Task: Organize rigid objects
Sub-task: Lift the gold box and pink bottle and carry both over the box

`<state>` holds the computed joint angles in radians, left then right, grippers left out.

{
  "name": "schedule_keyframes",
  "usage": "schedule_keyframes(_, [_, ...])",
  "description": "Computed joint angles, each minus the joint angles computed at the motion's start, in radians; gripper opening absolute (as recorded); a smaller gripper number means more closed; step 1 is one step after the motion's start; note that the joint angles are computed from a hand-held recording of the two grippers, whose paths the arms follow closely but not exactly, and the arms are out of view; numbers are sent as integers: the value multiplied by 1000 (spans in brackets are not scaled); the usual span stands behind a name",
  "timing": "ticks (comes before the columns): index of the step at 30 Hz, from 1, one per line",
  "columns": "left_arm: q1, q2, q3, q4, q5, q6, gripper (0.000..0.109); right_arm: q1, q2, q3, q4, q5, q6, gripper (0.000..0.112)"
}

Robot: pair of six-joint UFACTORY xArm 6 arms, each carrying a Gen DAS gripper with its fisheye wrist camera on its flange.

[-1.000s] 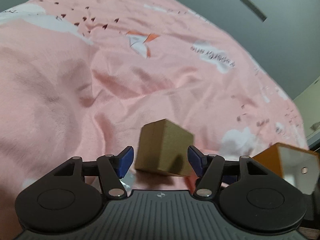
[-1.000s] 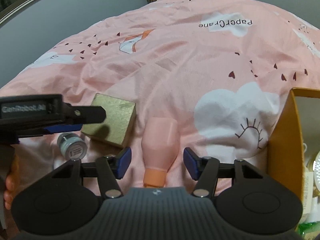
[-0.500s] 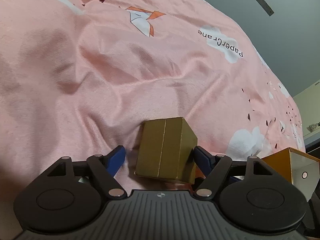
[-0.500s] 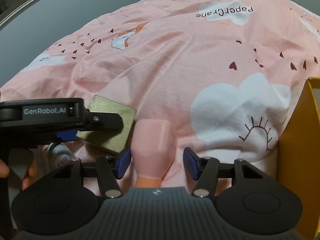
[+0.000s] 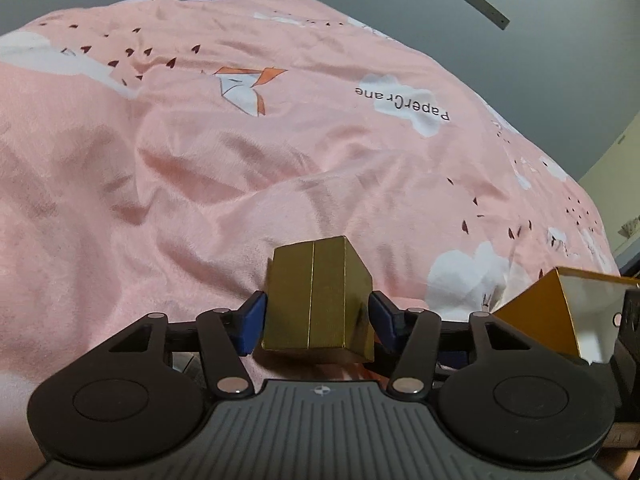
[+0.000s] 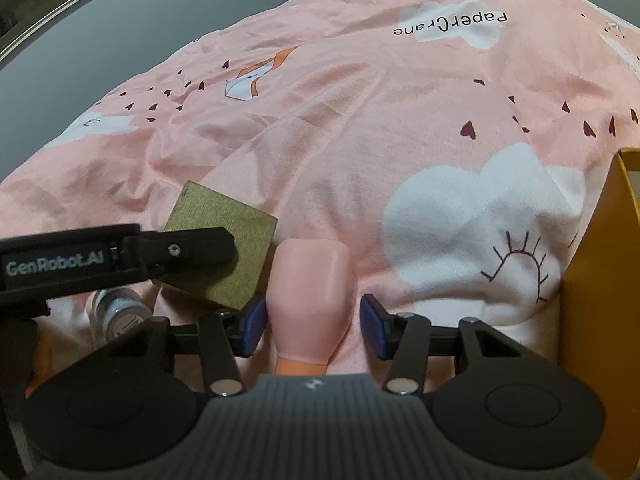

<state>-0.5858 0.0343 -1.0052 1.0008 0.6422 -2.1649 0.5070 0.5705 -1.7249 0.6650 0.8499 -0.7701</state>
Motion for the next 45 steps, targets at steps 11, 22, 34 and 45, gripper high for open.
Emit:
schedule_keyframes(11, [-42, 40, -71, 13, 101, 80, 61, -5, 15, -22, 0, 18, 7, 50])
schedule_keyframes(22, [-16, 36, -41, 48, 44, -26, 54, 0, 22, -24, 8, 12, -9, 46])
schedule_keyframes(34, [-154, 21, -139, 35, 315, -19, 54, -20, -114, 95, 85, -20, -103, 45])
schedule_keyframes(45, [-217, 68, -293, 93, 339, -3, 53, -121, -277, 144, 129, 14, -192, 45])
